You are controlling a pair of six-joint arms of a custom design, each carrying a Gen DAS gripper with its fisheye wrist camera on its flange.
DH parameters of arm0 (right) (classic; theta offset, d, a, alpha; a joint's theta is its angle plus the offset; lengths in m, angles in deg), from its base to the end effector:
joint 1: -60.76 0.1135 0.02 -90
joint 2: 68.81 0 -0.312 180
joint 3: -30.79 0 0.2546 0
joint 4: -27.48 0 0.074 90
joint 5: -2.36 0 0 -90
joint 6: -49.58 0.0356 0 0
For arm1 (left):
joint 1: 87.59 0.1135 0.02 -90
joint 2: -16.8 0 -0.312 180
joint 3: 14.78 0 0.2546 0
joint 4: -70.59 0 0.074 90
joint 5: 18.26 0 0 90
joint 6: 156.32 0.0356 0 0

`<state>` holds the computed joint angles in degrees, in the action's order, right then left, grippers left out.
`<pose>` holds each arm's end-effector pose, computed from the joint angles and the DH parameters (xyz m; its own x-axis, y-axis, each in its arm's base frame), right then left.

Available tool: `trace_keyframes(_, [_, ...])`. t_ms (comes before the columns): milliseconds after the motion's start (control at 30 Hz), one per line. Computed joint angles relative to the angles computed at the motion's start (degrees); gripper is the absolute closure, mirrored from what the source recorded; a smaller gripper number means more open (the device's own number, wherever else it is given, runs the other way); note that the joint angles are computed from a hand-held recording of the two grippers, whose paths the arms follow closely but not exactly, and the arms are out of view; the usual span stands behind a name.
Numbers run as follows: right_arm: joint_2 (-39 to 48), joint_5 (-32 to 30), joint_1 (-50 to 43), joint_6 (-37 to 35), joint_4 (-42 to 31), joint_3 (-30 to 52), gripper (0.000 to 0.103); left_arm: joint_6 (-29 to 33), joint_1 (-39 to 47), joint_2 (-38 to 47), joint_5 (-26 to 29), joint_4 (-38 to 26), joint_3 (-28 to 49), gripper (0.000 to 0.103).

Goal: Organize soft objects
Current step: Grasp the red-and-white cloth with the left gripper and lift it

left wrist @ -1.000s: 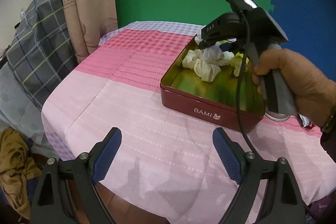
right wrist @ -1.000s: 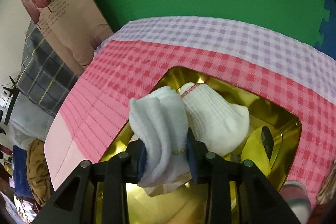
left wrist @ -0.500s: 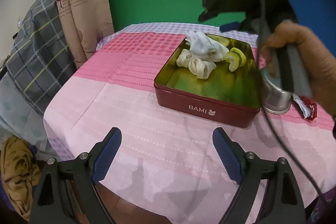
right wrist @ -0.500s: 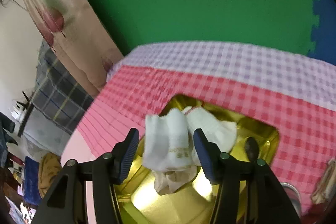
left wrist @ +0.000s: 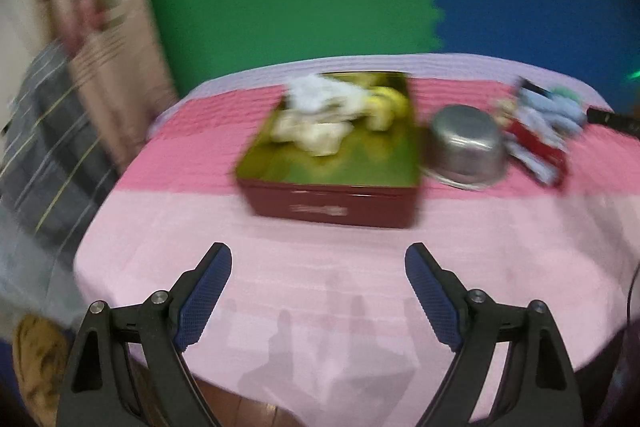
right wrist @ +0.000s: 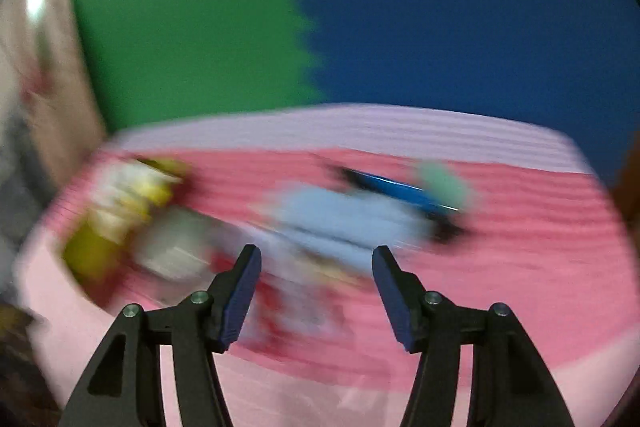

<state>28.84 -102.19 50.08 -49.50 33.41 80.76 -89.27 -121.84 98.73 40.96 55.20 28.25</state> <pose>0.3101 -0.0494 0.1623 -0.6454 -0.0337 -0.7631 -0.1080 0.9930 0.0475 0.2048 -0.1174 0.1776 -0.7103 0.0784 -0.6995 -0.0438 0.9869 0.1550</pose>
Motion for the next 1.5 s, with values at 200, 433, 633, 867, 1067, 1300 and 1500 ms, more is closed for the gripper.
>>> trace_keyframes(200, [7.73, 1.73, -16.14, -10.63, 7.51, -1.89, 0.044, 2.69, -6.96, 3.38, 13.44, 2.09, 3.35, 0.017])
trace_keyframes(433, [13.96, -3.81, -21.0, -10.1, 7.88, 0.14, 0.044, 12.04, -8.46, 10.88, 19.64, -1.34, 19.54, 0.017])
trace_keyframes(633, [13.78, -9.82, -23.65, -10.99, 9.37, -1.35, 0.044, 27.33, -3.06, 23.91, 32.92, -6.77, 37.42, 0.016])
trace_keyframes(867, [14.36, -13.75, -24.6, -12.47, 7.88, -0.65, 0.044, 33.86, -0.02, 40.39, 35.57, -21.86, 58.33, 0.016])
trace_keyframes(1067, [14.97, -14.84, -24.38, -13.45, 5.8, 0.56, 0.044, 35.99, 0.32, 47.04, 36.09, -27.31, 66.75, 0.016])
trace_keyframes(1300, [15.31, -15.19, -24.21, -14.13, 3.86, 1.47, 0.043, 37.5, -0.08, 52.34, 37.75, -34.36, 73.01, 0.043])
trace_keyframes(1500, [15.67, -15.57, -24.21, -14.33, 2.64, 2.1, 0.043, 27.56, -0.79, 45.8, 37.01, -26.37, 61.59, 0.093])
